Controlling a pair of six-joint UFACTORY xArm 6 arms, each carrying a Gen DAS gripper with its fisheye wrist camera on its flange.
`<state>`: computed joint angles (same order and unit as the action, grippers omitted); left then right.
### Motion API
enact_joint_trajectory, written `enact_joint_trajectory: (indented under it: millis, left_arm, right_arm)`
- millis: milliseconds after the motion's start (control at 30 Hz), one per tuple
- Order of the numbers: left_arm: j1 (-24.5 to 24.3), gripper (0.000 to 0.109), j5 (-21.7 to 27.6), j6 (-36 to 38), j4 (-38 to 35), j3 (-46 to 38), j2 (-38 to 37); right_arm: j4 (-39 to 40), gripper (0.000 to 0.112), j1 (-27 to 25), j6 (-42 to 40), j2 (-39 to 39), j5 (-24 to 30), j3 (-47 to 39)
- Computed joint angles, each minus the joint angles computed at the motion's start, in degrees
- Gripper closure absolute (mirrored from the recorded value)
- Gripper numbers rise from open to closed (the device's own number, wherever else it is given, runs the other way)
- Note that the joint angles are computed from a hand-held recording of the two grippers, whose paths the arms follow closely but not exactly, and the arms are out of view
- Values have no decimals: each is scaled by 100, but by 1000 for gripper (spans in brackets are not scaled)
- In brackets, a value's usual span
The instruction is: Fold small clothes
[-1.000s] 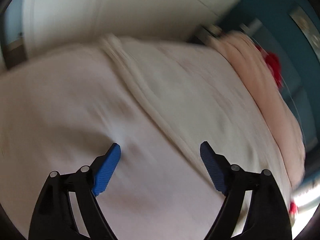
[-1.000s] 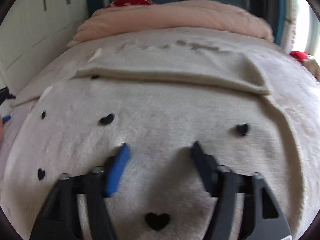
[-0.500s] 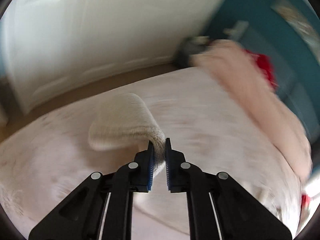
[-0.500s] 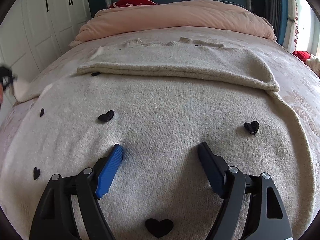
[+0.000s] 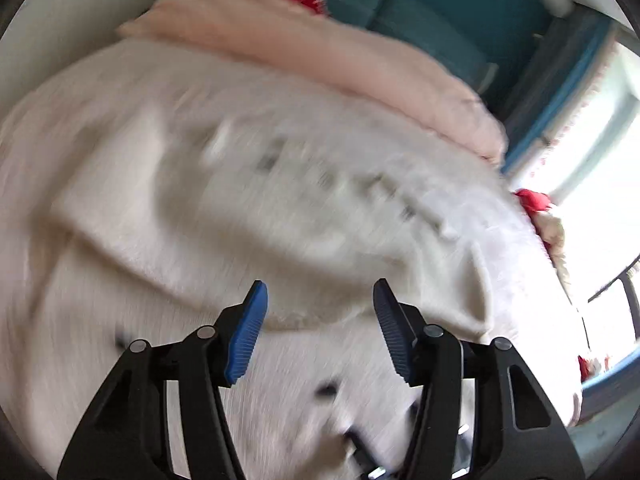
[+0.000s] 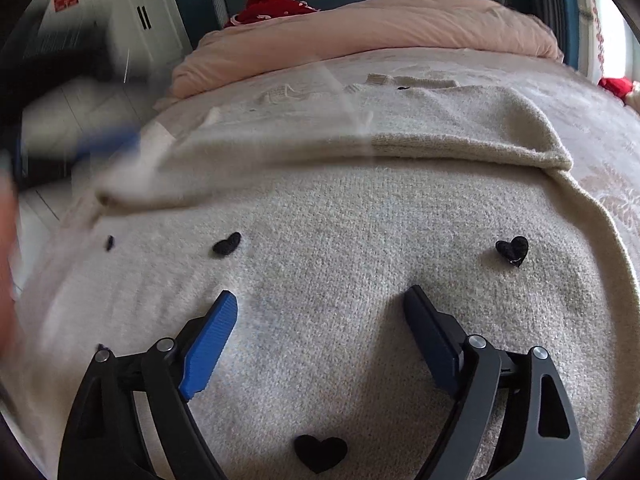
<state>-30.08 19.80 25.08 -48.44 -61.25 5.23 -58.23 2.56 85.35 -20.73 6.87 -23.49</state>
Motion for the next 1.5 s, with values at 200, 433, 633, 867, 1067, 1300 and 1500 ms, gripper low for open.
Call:
enact_joint_trajectory:
  millis: [200,433,633,867,1067,1300,1500]
  left_arm:
    - [436,43,-590,636,-1007,1838,-970]
    - [738,46,-461,2319,-2104,2134,-1221]
    - [1448,45,607,1730,-2221,1632,-1202]
    - [2049,44,1970,-361,-2061,-857,792]
    - [2018,79,2329,-2378,-1732,-2650,2267]
    - [1603,98,1623,-1160,-1866,-2562,2121]
    - [1113,100,562,135,-2559,-1792,2101]
  right_arm:
    - [2685,28,-111,-2183,-469,-132,151]
    - [5854,29,-144,-4196,1033,-107,-1156]
    - [6596,105,66,-4380,1689,188,-1744]
    - [5010,105,30,-3703,1324,346,-2363]
    - [5405,105,-169,-4976,1576,830,-3649]
    - [3906,106,-1128,-3937,738,574,-2696]
    - [6211,106,-1716,-5149,1283,143,-1210]
